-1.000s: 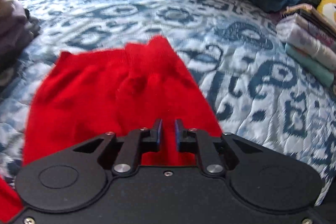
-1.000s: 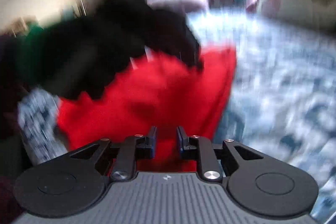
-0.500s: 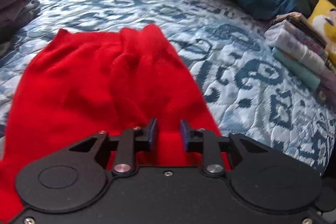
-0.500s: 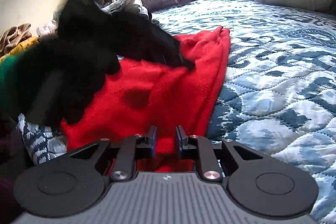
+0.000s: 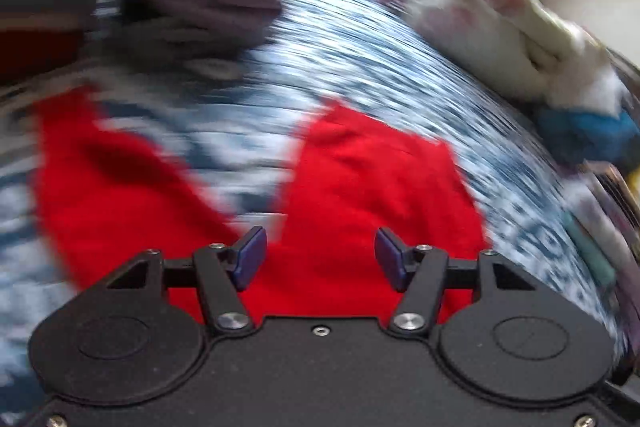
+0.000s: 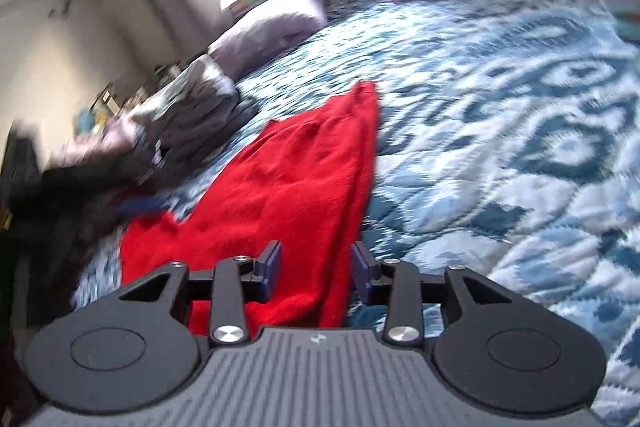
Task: Fold clothes
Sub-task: 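Grasp the other red sleeve cuff with the left gripper and lift it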
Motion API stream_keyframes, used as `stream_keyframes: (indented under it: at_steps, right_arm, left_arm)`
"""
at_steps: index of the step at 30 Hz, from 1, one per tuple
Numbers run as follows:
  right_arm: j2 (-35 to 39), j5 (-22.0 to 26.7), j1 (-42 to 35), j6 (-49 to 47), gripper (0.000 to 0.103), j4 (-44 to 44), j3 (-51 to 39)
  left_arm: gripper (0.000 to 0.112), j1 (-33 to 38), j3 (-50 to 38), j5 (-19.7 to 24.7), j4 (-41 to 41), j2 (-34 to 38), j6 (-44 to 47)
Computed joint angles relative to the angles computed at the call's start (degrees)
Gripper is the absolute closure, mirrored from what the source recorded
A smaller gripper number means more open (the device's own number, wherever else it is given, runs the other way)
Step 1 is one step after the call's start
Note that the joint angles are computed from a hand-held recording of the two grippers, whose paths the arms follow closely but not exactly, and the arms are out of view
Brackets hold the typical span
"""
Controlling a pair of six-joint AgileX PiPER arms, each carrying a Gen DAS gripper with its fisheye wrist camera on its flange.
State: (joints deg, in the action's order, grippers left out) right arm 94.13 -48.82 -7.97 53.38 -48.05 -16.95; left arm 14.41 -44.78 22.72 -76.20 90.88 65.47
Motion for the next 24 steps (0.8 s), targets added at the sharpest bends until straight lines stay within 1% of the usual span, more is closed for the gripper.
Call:
stream_keyframes:
  at_steps: [2,6,8,10,13,16,18,19,20,21,23,24]
  right_arm:
    - [0.4,-1.8,-2.2,3.1,0.056,-1.0,0.8]
    - [3.5,-6.1,-6.1,7.4,0.055,-2.7,1.2]
    - [4.7,-6.9,-6.8,8.1,0.054,-2.5,0.9]
    - [5.8,-7.4,-7.4,8.6,0.054,-2.5,0.6]
    - [6.5,-7.3,-7.5,8.6,0.054,-2.2,0.5]
    - [6.6,-6.9,-7.0,8.1,0.054,-2.0,0.4]
    - [6.7,-6.5,-6.5,7.8,0.054,-1.7,0.2]
    - [6.8,-6.3,-6.2,7.7,0.054,-1.6,0.1]
    - [6.9,-6.1,-6.0,7.6,0.054,-1.5,0.0]
    - [7.1,-6.1,-5.9,7.7,0.054,-1.4,-0.2]
    - [7.5,-6.2,-5.9,7.9,0.054,-1.3,-0.6]
    - [7.8,-6.4,-5.9,7.9,0.054,-1.3,-0.7]
  left_arm:
    - [0.053,6.2,1.3,1.2,-1.5,0.1,1.3]
    - [0.053,16.3,2.2,3.6,-3.5,2.1,3.7]
    - [0.053,18.8,1.9,4.7,-4.0,3.4,4.5]
    - [0.054,20.4,1.5,5.1,-6.3,5.2,6.9]
    - [0.054,23.8,-0.2,9.3,-9.4,8.5,9.9]
    - [0.057,24.1,-3.4,11.0,-11.4,11.9,10.4]
    - [0.068,23.8,-5.7,11.1,-11.7,13.9,10.0]
    - [0.07,23.7,-6.8,11.1,-11.8,14.9,9.7]
    - [0.075,23.4,-7.8,11.0,-11.8,15.8,9.1]
    - [0.084,23.3,-8.7,11.1,-11.4,16.4,8.3]
    - [0.108,22.9,-9.9,11.5,-9.2,16.5,6.7]
    - [0.108,22.5,-9.8,11.4,-8.9,15.9,6.5]
